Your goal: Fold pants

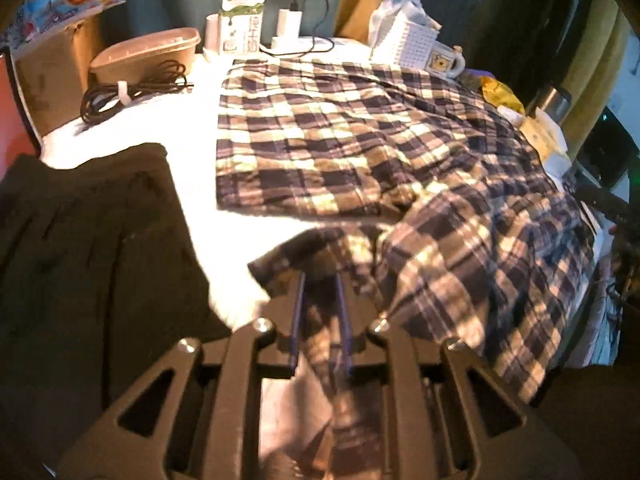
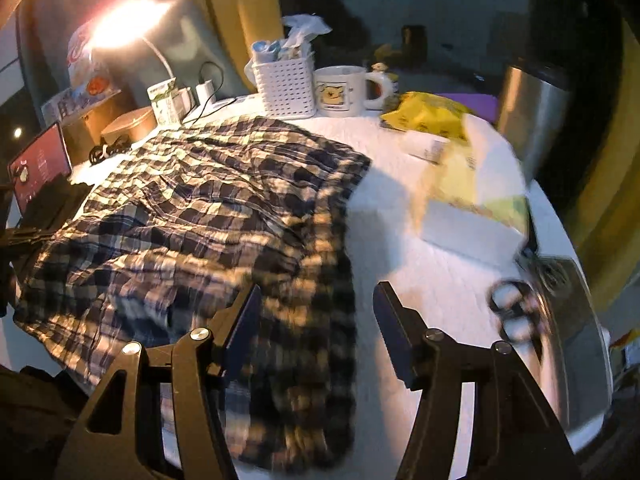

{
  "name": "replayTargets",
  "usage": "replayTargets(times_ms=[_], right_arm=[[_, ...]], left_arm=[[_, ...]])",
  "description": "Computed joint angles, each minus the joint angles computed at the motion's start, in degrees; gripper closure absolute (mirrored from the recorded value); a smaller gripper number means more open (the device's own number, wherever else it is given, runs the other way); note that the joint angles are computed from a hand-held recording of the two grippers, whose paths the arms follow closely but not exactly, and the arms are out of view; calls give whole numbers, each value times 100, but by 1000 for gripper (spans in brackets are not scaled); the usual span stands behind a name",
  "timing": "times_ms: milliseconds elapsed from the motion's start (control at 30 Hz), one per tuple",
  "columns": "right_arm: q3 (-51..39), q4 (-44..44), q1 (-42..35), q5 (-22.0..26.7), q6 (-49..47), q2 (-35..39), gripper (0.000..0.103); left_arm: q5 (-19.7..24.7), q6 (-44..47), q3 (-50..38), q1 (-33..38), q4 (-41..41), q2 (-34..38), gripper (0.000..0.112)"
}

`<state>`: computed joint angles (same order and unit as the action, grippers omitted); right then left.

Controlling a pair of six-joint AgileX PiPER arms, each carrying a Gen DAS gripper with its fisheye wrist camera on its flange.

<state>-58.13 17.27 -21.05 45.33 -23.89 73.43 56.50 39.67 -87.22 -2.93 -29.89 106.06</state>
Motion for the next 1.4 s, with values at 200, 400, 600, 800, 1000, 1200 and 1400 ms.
replayTargets(times_ms=[200, 400, 600, 800, 1000, 1200, 1400], right_arm=[[-309, -119, 325, -12, -41, 581, 41], [-657, -10, 296, 33, -94, 1106, 41], [-1080, 385, 7, 185, -203, 1651, 41], [-1596, 659, -107, 432, -292, 2130, 48], [-1600, -247, 210, 131, 36, 2188, 88], [-1570, -777, 266, -134, 538, 2073, 92], [-1538, -1333, 483, -336, 1080, 2106, 92]], left_arm=[[-246, -286, -169, 56, -31, 189, 95], [-102, -475, -421, -100, 90, 470, 94], [-75, -1040, -458, -126, 165, 506, 94], [-559, -973, -224, -440, 662, 376, 94], [-1281, -887, 180, -655, 1113, 185, 106], [-1206, -1040, -65, -548, 1081, 358, 112], [-1258, -1326, -512, -402, 1396, 675, 112]])
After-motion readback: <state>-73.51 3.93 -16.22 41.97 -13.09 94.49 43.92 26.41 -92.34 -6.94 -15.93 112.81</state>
